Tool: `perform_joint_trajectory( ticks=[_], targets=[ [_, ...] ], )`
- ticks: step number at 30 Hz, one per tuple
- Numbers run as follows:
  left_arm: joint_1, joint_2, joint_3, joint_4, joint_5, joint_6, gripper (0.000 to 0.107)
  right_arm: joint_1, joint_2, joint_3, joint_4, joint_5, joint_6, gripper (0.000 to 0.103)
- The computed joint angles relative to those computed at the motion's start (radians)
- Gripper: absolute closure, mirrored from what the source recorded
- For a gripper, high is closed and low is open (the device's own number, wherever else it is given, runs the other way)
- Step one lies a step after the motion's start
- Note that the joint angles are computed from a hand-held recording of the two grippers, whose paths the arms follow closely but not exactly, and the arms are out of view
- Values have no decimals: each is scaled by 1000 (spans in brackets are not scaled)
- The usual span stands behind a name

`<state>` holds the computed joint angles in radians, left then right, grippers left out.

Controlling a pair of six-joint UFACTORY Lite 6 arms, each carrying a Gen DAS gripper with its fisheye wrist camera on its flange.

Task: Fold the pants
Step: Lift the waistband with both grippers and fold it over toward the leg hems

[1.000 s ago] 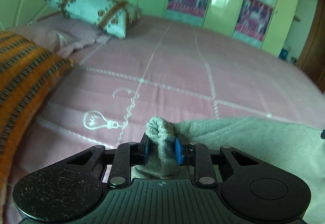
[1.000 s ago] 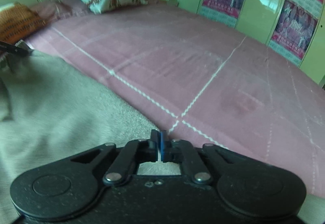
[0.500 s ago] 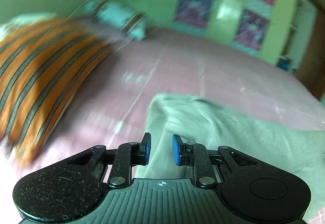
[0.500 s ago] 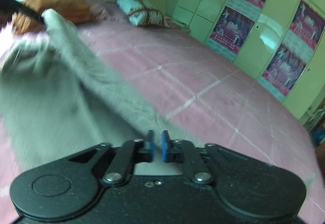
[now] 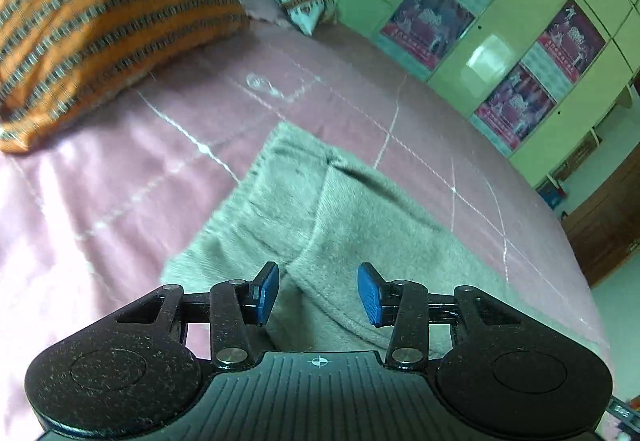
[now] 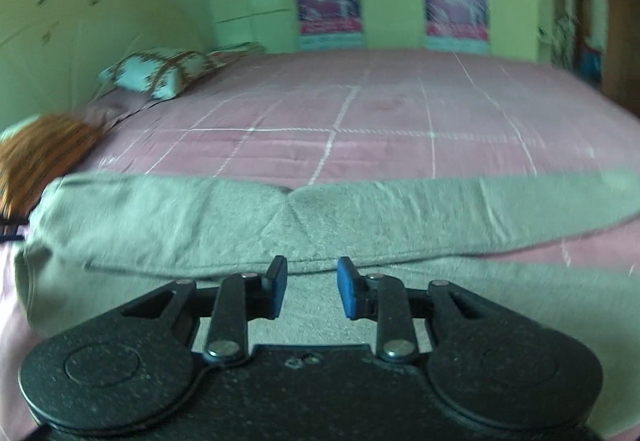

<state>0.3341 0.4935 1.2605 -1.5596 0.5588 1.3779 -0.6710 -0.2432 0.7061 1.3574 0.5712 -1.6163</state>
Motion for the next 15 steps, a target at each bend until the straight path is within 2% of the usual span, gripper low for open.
perform_joint_trajectory(
  ticks=[2,5,8,14,15],
  targets=[
    [-22,54,42,11,2,-35,64,4,51,6,37,-13,14,82],
    [-32,102,58,-74,24,1,64,4,186,59,76,-1,72,79],
    [-26,160,94,-142,55,13,64,-13,340,132,130,47,112,76],
    [-6,225,136,-242,130,40,64,-56,602,293,273,199,226,78],
    [-7,232,142,-264,129,54,64,-56,626,313,280,208,243,85]
  ],
)
